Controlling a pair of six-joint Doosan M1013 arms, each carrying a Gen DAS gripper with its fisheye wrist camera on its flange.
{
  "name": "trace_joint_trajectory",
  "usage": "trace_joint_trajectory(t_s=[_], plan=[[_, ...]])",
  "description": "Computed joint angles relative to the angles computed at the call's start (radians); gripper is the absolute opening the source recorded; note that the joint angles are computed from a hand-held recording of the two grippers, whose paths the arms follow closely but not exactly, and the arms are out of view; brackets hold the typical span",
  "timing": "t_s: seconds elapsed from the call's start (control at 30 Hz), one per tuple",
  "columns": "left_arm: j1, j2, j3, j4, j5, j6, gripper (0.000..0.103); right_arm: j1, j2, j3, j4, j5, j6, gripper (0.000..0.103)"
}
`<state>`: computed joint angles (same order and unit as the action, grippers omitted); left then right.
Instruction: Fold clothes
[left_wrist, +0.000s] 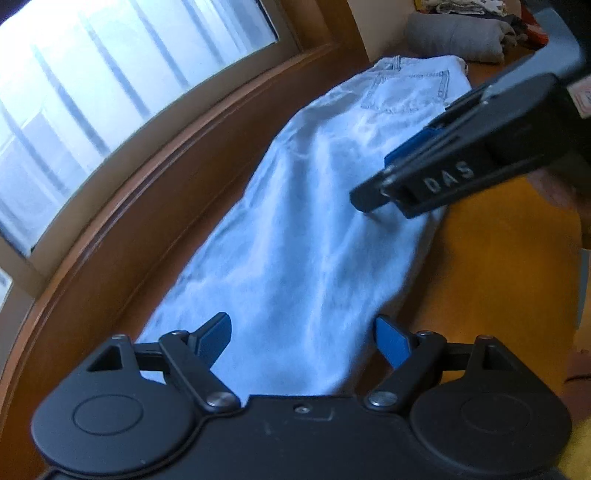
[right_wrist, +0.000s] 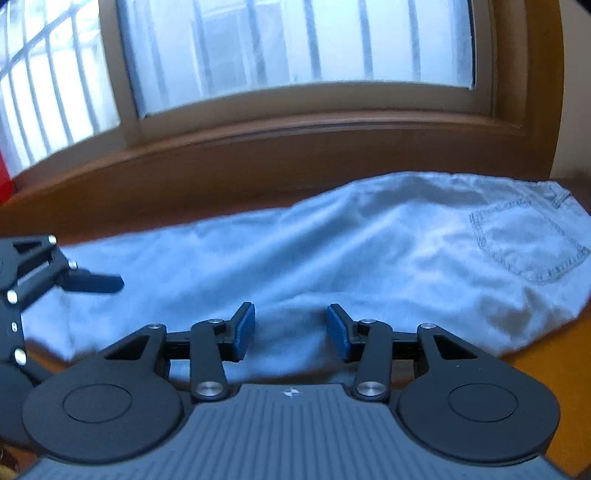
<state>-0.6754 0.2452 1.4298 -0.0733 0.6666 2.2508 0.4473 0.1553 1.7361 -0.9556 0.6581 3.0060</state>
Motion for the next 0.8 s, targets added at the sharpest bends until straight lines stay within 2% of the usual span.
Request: trace_joint_trajectory(t_s=[0.17, 0.37, 0.43, 0.5, 0.63, 0.8], plan=[[0.017, 0.042, -0.055, -0.066, -0.015, 0.037, 0.082, -0.009, 0.024, -0.031, -0.055, 0.009, 0.135, 0.046], [0.047, 0.094, -0.134, -0.125, 0.017, 0.031, 0.082, 0.037, 0.012, -0.025, -0.074, 0.129, 0.102, 0.046], [0.060, 0.109, -0.163, -0.164, 0.050, 0.016, 0.082, 0.054, 0.014, -0.026, -0.020, 0.177, 0.021, 0.046], [0.073, 0.121, -0.185, -0.203, 0.081, 0.011, 0.082, 0.067, 0.030, -0.041, 0.025, 0.236, -0.030, 0.046], [0.077, 0.133, -0.196, -0.197, 0.090, -0.022, 0.082, 0.079, 0.083, -0.085, 0.021, 0.377, 0.009, 0.047], [0.085, 0.136, -0.205, -0.209, 0.107, -0.058, 0.082, 0.056, 0.113, -0.110, 0.024, 0.358, 0.022, 0.047]])
